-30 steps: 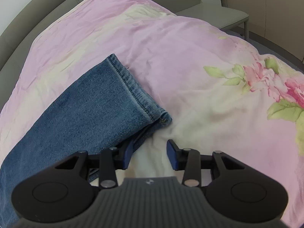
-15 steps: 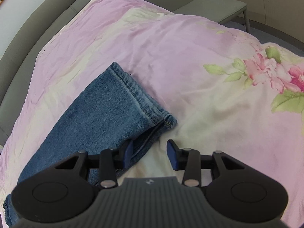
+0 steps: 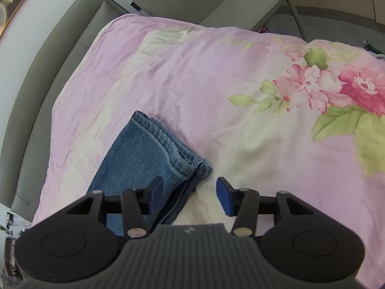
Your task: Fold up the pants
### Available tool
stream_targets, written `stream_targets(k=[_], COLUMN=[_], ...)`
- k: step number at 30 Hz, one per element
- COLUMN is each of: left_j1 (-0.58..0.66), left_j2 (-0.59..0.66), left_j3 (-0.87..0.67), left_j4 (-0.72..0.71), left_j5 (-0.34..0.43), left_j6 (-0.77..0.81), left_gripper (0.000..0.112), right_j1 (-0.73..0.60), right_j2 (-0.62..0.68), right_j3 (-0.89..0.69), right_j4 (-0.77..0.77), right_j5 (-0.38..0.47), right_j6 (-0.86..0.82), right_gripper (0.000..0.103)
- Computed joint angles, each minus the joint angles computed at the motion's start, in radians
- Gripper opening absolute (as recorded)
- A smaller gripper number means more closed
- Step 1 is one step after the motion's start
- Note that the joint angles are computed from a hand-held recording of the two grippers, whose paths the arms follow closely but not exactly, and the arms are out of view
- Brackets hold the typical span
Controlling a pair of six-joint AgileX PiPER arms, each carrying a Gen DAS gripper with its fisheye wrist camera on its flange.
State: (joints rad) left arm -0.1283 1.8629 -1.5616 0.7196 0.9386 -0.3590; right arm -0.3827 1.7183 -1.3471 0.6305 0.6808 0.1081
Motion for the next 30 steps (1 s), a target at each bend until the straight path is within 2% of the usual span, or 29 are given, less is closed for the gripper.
stream_targets(k=[1, 3, 6, 9, 12, 16, 19, 21, 25, 30], left_j1=[0.005, 0.005, 0.007, -0.005, -0.052, -0.136, -0.182, -0.214, -0.233, -0.261], left_j2=[-0.020, -0.040, -0.061, -0.022, 0.034, 0.124, 0.222, 0.248, 0.319, 0.351], left_j3=[-0.002, -0.045, -0.092, -0.195, -0.289, -0.396, -0.513, -0.533, -0.592, -0.555], left_j4=[-0.071, -0.209, -0.462, -0.695, -0.844, -0.917, -0.960, -0.974, -1.000, -0.954], left_j5=[-0.024, -0.022, -0.038, 0.008, 0.048, 0.071, 0.118, 0.120, 0.132, 0.077], left_j6=[0.037, 0.104, 0.234, 0.361, 0.436, 0.498, 0.527, 0.527, 0.513, 0.462], left_gripper=[0.006, 0.006, 0.006, 0.006, 0.006, 0.006, 0.006, 0.006, 0.006, 0.006], right_j1=[0.004, 0.013, 0.013, 0.029, 0.042, 0.049, 0.063, 0.070, 0.063, 0.054], right_j2=[0.014, 0.037, 0.070, 0.102, 0.128, 0.148, 0.144, 0.136, 0.123, 0.128], right_j3=[-0.009, -0.014, -0.003, 0.000, 0.004, 0.018, 0.025, 0.035, 0.048, 0.034], right_j4=[0.006, 0.025, 0.135, 0.175, 0.183, 0.212, 0.204, 0.216, 0.269, 0.279], right_j5=[-0.002, -0.015, -0.036, -0.060, -0.100, -0.148, -0.178, -0.198, -0.206, -0.186], right_j6=[-0.002, -0.019, -0.080, -0.091, -0.070, -0.102, -0.126, -0.167, -0.273, -0.309], right_gripper=[0.052, 0.051, 0.047, 0.047, 0.041, 0.032, 0.023, 0.018, 0.014, 0.013])
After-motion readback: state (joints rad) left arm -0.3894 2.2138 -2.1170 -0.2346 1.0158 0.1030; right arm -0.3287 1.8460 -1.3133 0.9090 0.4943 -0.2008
